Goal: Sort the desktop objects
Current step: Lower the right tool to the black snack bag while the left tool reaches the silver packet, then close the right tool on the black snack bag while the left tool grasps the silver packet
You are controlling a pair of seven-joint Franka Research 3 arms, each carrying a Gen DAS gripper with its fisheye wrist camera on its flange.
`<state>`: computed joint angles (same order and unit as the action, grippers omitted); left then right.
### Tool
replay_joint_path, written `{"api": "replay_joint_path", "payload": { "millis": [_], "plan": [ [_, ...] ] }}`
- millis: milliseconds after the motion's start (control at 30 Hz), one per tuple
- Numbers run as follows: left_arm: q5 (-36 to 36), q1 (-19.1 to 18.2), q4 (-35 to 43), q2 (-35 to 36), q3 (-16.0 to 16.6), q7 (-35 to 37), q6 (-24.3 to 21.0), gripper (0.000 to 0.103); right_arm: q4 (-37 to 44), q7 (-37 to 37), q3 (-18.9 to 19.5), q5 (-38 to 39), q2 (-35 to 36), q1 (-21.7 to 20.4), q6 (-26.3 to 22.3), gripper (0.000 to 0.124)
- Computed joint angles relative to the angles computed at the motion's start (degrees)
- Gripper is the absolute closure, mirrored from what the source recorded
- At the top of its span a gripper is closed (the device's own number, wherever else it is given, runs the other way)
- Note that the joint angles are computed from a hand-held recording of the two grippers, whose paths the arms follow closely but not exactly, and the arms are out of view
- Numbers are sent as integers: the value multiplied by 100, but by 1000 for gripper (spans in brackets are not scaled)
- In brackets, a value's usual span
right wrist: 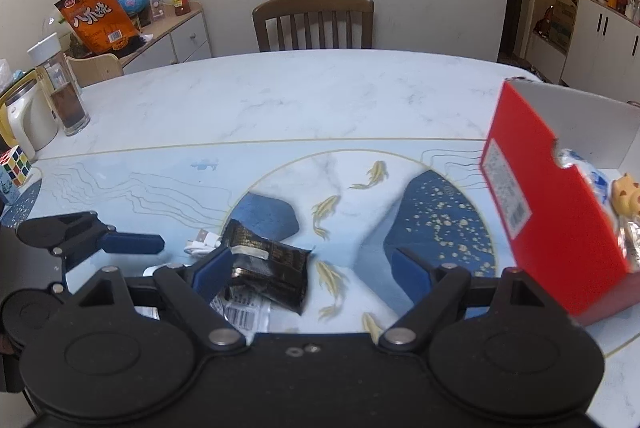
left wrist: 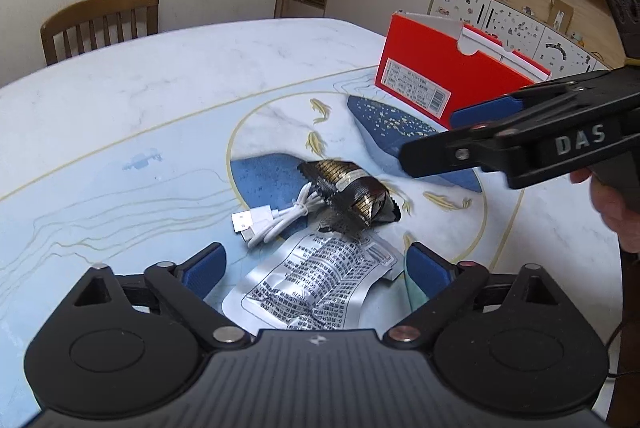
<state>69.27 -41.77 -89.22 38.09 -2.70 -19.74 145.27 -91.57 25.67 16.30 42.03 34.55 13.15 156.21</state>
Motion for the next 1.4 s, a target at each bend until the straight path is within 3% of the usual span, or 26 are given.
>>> {"api": "replay_joint_path", "payload": {
  "millis": [367, 467, 700, 933, 1033, 1400],
  "plan": [
    [99, 45, -71, 32, 42, -35, 212, 13, 427, 950, -311, -830, 437, 491, -143, 38],
    [134, 30, -37, 56, 46, 42, 211, 19, 542, 1204, -348, -1007, 523, 520, -244, 42],
    [100, -24, 47, 116, 53, 260, 106, 22, 690, 1599, -395, -1283, 644, 535, -425, 53],
    [33, -48, 170, 182, 52, 516, 13, 30, 742, 1702, -374, -1385, 673, 493, -454, 62],
    [38, -70, 213, 190, 65, 612, -21, 41, 758, 1743, -383, -1405, 679, 477, -432, 64],
    [-71, -142, 356, 238, 83, 679, -185, 46, 660, 1524, -311, -1346, 584, 354, -363, 65]
  ]
}}
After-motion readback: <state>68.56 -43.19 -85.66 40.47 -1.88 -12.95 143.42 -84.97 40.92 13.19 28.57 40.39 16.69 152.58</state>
